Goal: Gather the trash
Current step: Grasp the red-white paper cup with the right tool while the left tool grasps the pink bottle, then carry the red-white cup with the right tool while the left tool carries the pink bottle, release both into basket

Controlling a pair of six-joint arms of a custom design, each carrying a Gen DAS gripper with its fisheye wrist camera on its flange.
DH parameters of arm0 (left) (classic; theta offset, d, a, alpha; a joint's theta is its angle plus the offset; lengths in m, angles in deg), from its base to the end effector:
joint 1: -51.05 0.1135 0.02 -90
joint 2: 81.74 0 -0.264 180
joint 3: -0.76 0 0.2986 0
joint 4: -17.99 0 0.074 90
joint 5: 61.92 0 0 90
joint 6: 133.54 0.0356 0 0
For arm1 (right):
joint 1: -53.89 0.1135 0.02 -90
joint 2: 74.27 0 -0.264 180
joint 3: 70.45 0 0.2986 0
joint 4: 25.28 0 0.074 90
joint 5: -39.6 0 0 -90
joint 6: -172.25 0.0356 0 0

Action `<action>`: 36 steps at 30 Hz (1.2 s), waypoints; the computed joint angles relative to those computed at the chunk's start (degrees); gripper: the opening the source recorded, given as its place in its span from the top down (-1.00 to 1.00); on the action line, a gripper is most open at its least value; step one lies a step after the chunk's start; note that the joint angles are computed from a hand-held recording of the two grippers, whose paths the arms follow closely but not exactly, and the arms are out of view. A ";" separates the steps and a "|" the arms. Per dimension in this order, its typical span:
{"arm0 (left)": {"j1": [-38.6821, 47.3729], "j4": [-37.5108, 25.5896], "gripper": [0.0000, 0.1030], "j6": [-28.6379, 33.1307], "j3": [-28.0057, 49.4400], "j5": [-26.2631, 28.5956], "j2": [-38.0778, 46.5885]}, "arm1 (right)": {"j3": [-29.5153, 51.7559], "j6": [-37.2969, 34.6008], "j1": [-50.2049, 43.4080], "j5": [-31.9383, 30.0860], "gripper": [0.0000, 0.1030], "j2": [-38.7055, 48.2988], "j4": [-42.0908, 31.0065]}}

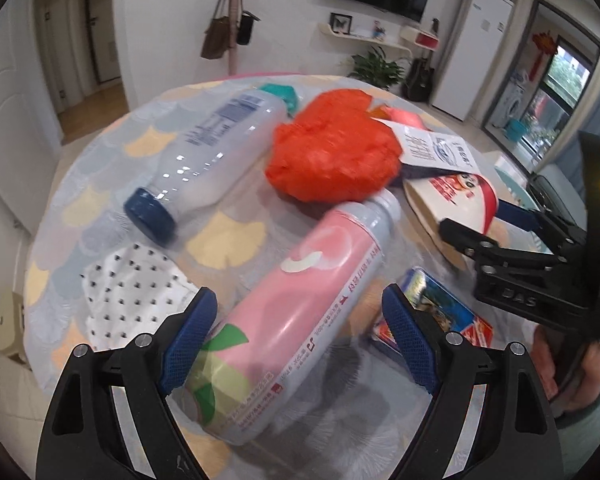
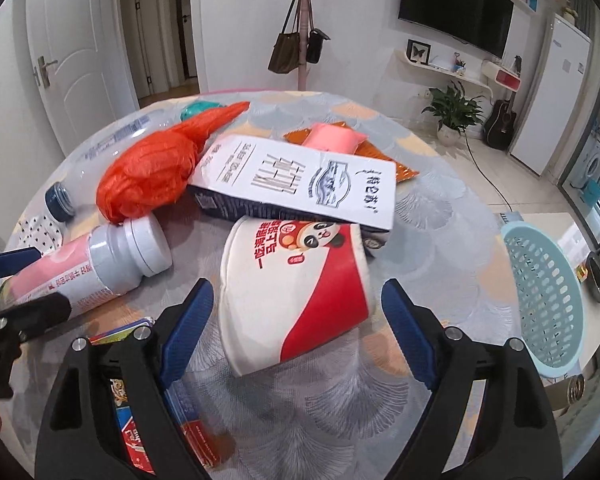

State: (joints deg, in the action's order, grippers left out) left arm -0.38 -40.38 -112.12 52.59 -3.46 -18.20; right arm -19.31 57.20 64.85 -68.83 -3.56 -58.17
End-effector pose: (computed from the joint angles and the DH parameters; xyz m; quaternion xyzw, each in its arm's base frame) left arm 0.1581 -0.1685 0.1911 -0.1878 0.9303 -0.0103 0.3150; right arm 0.2726 0.0642 0.1772 -0.3379 0.8729 0.1115 0.3338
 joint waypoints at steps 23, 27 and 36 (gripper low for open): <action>-2.88 5.43 0.10 -2.61 1.91 0.93 4.34 | 0.18 -1.43 -4.73 -5.37 -0.44 -0.91 -1.55; -4.61 6.12 0.10 -2.59 3.22 -1.26 3.49 | 1.69 -2.17 -7.72 -8.23 -0.44 -1.46 -3.69; -5.77 7.67 0.10 0.71 9.20 -5.18 6.47 | 4.60 -2.53 -13.87 -13.57 -0.44 -2.64 -5.98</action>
